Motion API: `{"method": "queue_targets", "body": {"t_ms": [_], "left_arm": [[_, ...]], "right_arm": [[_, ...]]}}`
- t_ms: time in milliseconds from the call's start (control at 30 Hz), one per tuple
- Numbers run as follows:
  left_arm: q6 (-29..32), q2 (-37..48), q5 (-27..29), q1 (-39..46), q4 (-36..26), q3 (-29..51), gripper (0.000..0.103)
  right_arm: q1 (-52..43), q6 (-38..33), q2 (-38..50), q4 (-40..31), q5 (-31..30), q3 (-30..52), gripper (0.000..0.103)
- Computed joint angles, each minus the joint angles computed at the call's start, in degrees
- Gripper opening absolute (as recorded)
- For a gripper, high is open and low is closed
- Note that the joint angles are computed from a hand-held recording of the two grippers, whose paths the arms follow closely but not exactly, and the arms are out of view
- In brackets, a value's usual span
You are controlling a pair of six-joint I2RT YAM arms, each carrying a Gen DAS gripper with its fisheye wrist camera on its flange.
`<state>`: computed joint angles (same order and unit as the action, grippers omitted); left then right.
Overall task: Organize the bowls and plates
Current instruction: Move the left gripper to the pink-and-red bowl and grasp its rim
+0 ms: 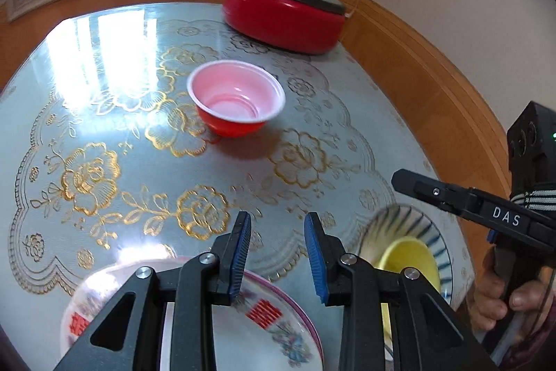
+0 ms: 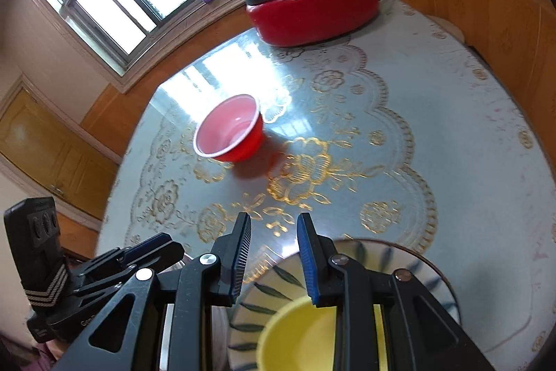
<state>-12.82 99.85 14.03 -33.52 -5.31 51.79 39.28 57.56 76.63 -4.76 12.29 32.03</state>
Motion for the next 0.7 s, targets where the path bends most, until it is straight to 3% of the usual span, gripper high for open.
{"method": "queue_targets", "body": {"t_ms": [367, 700], "left_arm": [[-1.9, 9.8, 1.3, 6.0, -2.7, 12.9, 0.038], [-4.3, 19.5, 2.2, 8.5, -6.1, 24.8, 0.038]], "right_arm": [[-10.9, -0.1, 17.9, 11.9, -11.8, 9.9, 0.027], [-15.4, 0.7, 27.9, 12.4, -15.2, 18.2, 0.028]]}}
